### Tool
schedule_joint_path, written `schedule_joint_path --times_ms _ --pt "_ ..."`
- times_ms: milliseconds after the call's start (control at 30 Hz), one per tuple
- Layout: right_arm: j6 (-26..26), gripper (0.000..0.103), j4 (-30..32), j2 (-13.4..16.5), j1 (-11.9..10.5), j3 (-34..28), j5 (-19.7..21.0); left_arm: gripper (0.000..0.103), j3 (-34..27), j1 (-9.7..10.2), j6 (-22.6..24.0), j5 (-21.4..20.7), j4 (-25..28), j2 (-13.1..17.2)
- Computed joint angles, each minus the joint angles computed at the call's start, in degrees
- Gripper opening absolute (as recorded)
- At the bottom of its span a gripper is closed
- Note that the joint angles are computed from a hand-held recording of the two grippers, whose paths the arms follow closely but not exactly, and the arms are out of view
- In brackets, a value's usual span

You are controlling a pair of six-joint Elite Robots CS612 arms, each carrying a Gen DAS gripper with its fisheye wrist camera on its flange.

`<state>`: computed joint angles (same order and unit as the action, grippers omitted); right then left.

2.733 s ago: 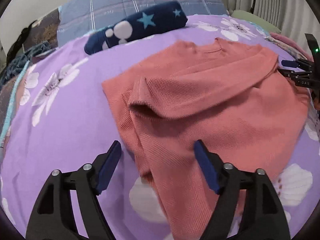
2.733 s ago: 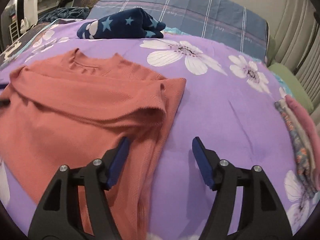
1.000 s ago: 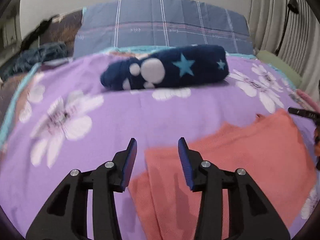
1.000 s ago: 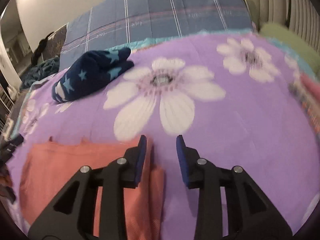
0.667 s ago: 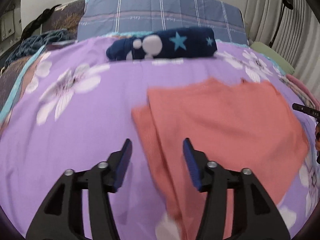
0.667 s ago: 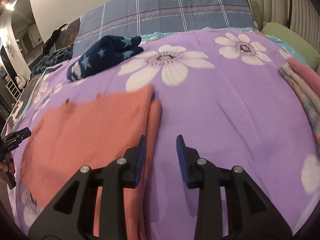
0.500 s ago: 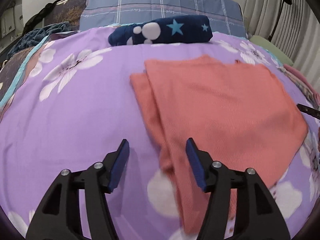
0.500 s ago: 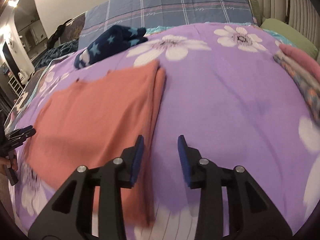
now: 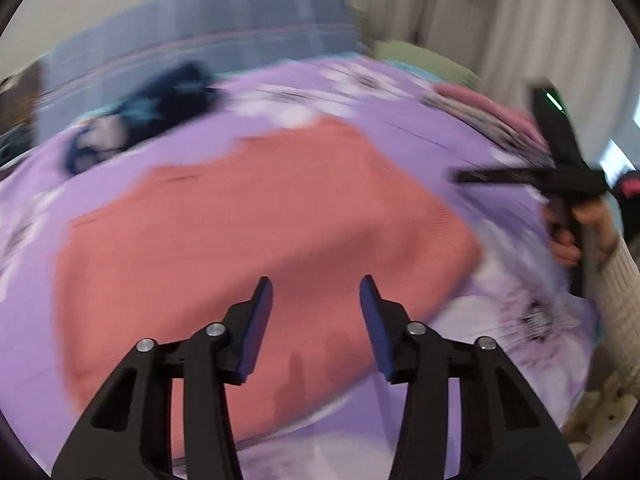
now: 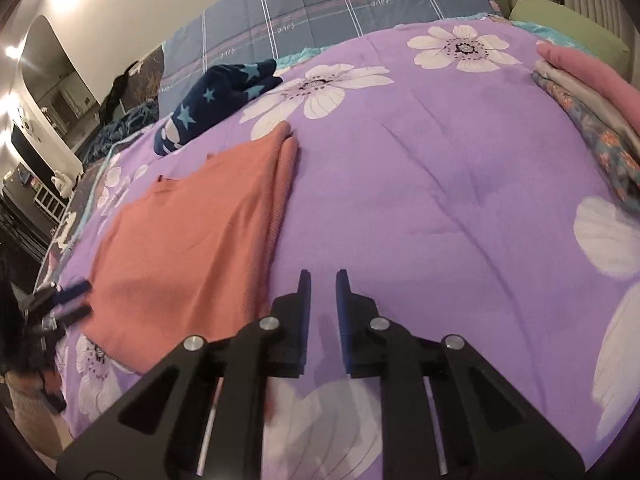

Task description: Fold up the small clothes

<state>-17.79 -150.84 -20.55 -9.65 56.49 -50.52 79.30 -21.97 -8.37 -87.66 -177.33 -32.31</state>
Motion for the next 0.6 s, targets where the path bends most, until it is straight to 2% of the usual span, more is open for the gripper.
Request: schedule_joint_path --times_ms 167,267,400,500,600 --pt "-1.7 0.015 5.3 2.3 -0.2 -5.9 3.1 0.045 -8.3 -2.86 4.4 -4.4 6.1 4.2" --pt "-4.3 0.022 8.7 3.8 0.1 -9.8 3.9 0.046 -12.2 -4.57 5.5 -0.1 10.4 6.2" --pt "-6.9 0.026 17.1 7.4 0.6 -17.8 6.0 0.046 -13.2 -5.03 3.9 1.6 12.4 6.8" --pt "-8.2 0.033 23.1 10.4 1.1 -24.2 7.8 0.045 -13.3 -4.68 2.6 0.4 13.0 6.8" --pt "-9.1 0.037 27.3 12.7 1.7 -29.4 8.2 0.038 -13.8 -4.29 1.4 -1.6 13.7 7.0"
